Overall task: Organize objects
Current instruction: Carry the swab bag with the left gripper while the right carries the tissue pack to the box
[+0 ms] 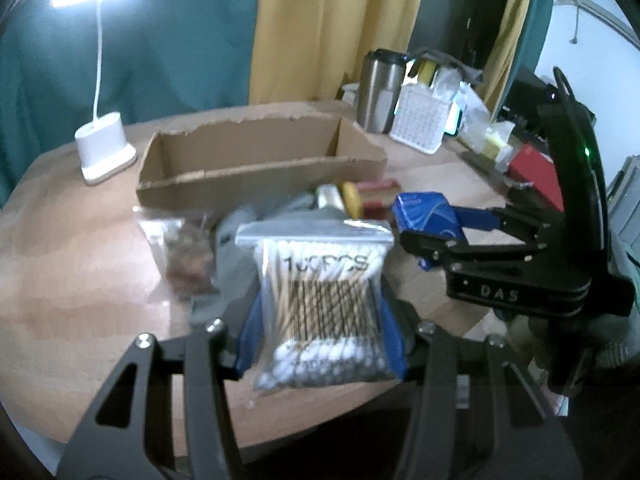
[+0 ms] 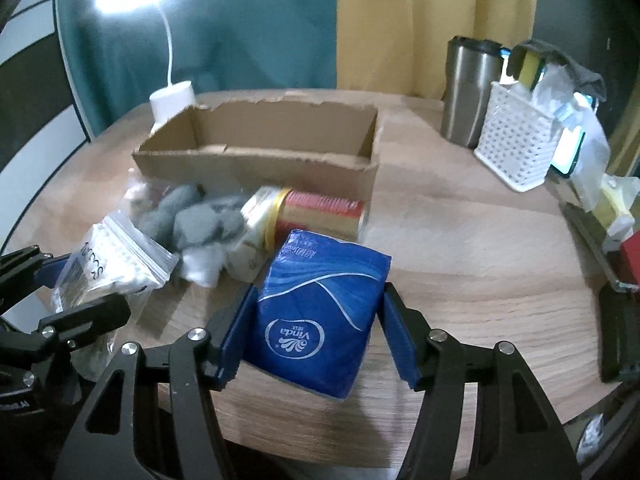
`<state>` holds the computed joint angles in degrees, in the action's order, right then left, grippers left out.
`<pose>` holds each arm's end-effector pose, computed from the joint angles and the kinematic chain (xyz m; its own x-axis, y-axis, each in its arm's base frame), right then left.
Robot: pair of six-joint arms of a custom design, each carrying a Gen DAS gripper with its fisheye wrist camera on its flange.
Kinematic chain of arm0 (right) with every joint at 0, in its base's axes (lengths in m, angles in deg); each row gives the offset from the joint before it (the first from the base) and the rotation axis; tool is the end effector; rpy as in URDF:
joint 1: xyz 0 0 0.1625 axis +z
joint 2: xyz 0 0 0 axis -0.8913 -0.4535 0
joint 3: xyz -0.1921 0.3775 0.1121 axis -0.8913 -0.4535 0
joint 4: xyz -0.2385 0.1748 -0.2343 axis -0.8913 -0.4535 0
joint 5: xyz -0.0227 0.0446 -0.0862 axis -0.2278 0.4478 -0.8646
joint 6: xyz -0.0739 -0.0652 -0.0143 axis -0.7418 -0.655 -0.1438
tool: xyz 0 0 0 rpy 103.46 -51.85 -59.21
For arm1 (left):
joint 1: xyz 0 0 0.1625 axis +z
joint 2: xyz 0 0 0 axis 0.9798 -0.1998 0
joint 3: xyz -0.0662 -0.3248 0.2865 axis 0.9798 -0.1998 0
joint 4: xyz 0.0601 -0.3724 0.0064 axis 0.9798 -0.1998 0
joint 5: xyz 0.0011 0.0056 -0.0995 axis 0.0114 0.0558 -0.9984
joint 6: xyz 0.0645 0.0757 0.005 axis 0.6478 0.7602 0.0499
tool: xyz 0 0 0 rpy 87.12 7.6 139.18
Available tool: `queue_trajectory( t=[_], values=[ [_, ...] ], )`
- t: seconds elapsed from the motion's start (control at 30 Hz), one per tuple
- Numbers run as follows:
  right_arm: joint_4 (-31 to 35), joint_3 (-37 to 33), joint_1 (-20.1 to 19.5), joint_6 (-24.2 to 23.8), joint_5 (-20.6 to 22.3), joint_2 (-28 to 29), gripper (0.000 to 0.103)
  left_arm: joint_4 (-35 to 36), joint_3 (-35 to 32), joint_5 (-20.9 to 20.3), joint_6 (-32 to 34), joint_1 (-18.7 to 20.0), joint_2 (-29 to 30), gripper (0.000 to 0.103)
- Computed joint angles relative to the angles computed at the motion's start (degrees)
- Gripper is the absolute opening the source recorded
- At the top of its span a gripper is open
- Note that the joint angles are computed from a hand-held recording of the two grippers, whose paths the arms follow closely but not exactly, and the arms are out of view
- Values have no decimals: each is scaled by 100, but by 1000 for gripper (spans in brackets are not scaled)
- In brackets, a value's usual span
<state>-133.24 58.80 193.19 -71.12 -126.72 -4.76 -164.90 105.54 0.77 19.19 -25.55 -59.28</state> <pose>0.3581 -0.3415 -0.0650 -0.7290 -0.0458 0.6830 -0.4824 0.7422 -0.4652 -0.0345 -0.3484 0.3078 -0.7141 0.4747 -0.5145 0.6791 0.6482 -0.3445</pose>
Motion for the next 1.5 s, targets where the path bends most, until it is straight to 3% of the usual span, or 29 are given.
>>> queue_trajectory(
  t=[0.6,0.9,1.17,1.5],
  values=[
    [-656,-131,-69,-744,19,-273,64,-375,-624,85,200,-57,560,52],
    [-530,-346,-224,-1042,166,-360,64,-585,-939,43,259,127,923,52],
    [-693,-541,-431,-1411,480,-378,64,-671,-1295,40,265,339,1293,52],
    [-441,-855,-739,-1746,878,-379,64,-906,-1638,23,256,553,1781,52]
  ],
)
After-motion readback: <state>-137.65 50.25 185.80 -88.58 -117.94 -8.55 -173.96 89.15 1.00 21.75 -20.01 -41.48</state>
